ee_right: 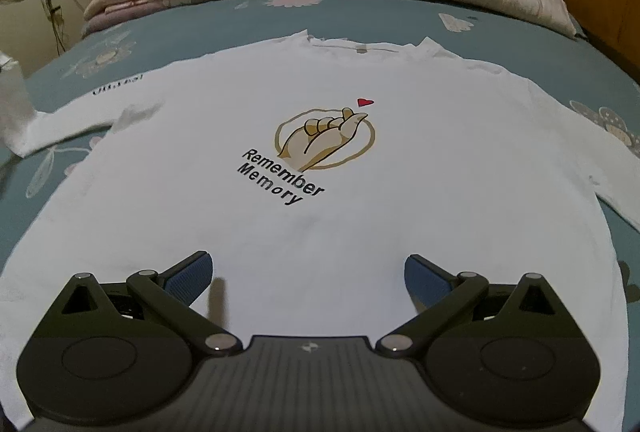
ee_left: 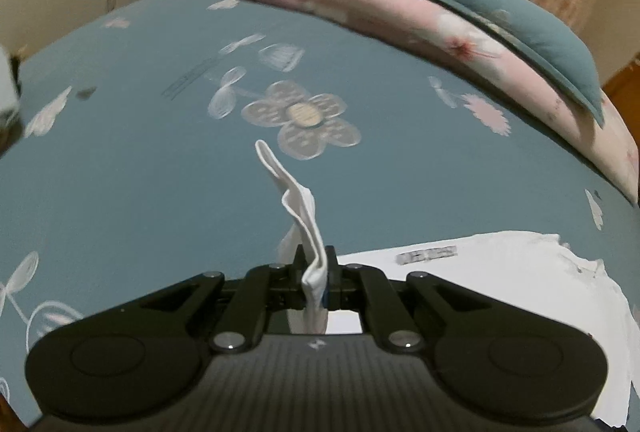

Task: Fold clothes
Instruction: 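Grasp the 'OH,YES!' sleeve cuff with the left gripper and lift it, then carry the held sleeve cuff across the shirt body with the left gripper and open it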

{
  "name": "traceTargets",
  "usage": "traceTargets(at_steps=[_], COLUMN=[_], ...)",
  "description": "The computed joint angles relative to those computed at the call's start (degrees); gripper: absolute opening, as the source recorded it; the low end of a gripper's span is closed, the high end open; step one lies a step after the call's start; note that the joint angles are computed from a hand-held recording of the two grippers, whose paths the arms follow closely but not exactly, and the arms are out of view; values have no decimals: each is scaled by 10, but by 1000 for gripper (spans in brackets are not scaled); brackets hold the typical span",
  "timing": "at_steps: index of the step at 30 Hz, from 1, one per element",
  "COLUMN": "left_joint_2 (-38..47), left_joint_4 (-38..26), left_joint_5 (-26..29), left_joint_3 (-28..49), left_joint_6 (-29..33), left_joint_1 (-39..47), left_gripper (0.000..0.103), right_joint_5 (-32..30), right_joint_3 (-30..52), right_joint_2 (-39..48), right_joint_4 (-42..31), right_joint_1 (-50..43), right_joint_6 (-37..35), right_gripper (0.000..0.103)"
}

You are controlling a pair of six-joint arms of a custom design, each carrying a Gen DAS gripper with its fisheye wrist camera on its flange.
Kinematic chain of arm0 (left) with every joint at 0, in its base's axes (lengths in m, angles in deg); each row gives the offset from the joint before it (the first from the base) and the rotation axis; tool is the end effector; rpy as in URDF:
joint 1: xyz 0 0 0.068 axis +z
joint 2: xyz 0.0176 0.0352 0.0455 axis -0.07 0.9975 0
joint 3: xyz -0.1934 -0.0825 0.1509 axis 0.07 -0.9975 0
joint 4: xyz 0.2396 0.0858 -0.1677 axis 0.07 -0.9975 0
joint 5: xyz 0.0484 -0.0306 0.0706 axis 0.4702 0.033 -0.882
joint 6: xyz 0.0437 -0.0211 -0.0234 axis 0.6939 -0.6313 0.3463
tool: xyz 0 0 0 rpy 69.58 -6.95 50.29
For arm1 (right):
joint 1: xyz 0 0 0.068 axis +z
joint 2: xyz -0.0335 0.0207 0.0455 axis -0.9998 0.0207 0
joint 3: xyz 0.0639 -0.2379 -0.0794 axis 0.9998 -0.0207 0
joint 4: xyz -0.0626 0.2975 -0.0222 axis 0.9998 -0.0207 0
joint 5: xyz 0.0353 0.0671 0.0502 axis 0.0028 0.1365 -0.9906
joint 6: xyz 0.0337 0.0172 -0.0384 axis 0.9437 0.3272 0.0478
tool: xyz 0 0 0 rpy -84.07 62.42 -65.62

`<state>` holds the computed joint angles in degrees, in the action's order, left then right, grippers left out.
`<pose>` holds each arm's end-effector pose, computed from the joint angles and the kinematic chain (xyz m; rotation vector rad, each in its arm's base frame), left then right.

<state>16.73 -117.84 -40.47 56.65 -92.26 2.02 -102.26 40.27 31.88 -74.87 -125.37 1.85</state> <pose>0.2382 0.0238 0.2602 -0.4238 2.4055 -0.1158 0.1139 -0.0605 0.1035 -0.1211 2.3774 0.1928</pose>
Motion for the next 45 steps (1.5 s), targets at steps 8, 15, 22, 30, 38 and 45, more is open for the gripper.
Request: traceTargets(at_steps=[8, 15, 22, 30, 38, 45], left_joint_2=[108, 211, 297, 406, 518, 618], left_joint_4=[-5, 11, 41, 50, 50, 37], left_joint_5=[-103, -146, -168, -189, -190, -175], left_joint_3=[125, 225, 295, 398, 513, 612], left_joint_6=[-76, -105, -132, -147, -159, -164], left_joint_1=[-174, -276, -344, -414, -466, -501], left_gripper=[4, 4, 4, 4, 4, 4], right_joint_5=[-54, -85, -136, -151, -155, -157], right_joint_3=[26, 45, 83, 124, 159, 171], right_joint_2=[12, 67, 200, 332, 405, 427], right_joint_4=[-40, -52, -49, -24, -19, -20], right_joint_1=[-69, -148, -270, -328, -372, -393], right_joint_6=[-59, -138, -267, -320, -338, -346], right_gripper=[103, 103, 103, 103, 103, 103])
